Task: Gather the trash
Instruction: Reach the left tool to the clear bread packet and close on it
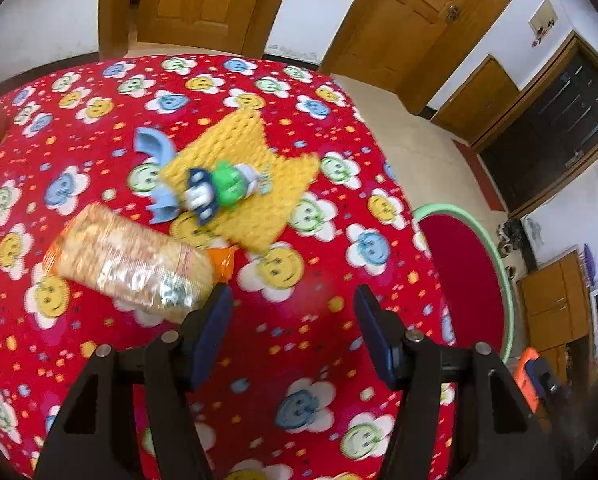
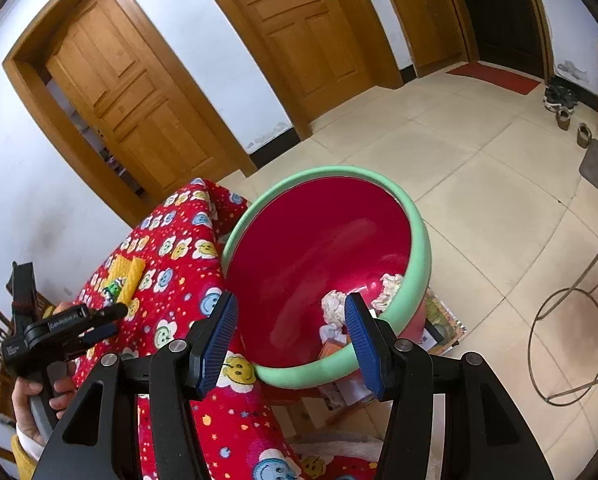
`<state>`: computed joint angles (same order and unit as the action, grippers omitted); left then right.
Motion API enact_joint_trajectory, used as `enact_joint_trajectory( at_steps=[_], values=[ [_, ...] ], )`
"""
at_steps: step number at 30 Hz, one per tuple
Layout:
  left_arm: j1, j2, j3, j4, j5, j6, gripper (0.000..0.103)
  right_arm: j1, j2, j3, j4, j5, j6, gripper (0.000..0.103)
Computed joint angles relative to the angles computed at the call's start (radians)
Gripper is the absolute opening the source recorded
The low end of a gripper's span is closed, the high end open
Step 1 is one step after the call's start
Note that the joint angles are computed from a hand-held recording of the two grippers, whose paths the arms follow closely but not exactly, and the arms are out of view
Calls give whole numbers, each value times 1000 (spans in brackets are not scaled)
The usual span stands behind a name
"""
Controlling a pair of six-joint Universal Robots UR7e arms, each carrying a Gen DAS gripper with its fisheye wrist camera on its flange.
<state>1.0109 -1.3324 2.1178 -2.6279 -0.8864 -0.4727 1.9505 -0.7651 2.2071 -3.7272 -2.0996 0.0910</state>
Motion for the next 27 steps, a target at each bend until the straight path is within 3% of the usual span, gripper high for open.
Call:
enact_joint_trajectory(
  at_steps=[8,14,27],
  values=[
    [10,-106,45,90,76,-87,63,14,12,-18,23,13,-3,57],
    [5,-172,61,149,179,-146,63,26,27,-40,44,25,-4,57],
    [57,-148,0,191,263,-166,66,67,55,-98,110,16,-14,57]
  ],
)
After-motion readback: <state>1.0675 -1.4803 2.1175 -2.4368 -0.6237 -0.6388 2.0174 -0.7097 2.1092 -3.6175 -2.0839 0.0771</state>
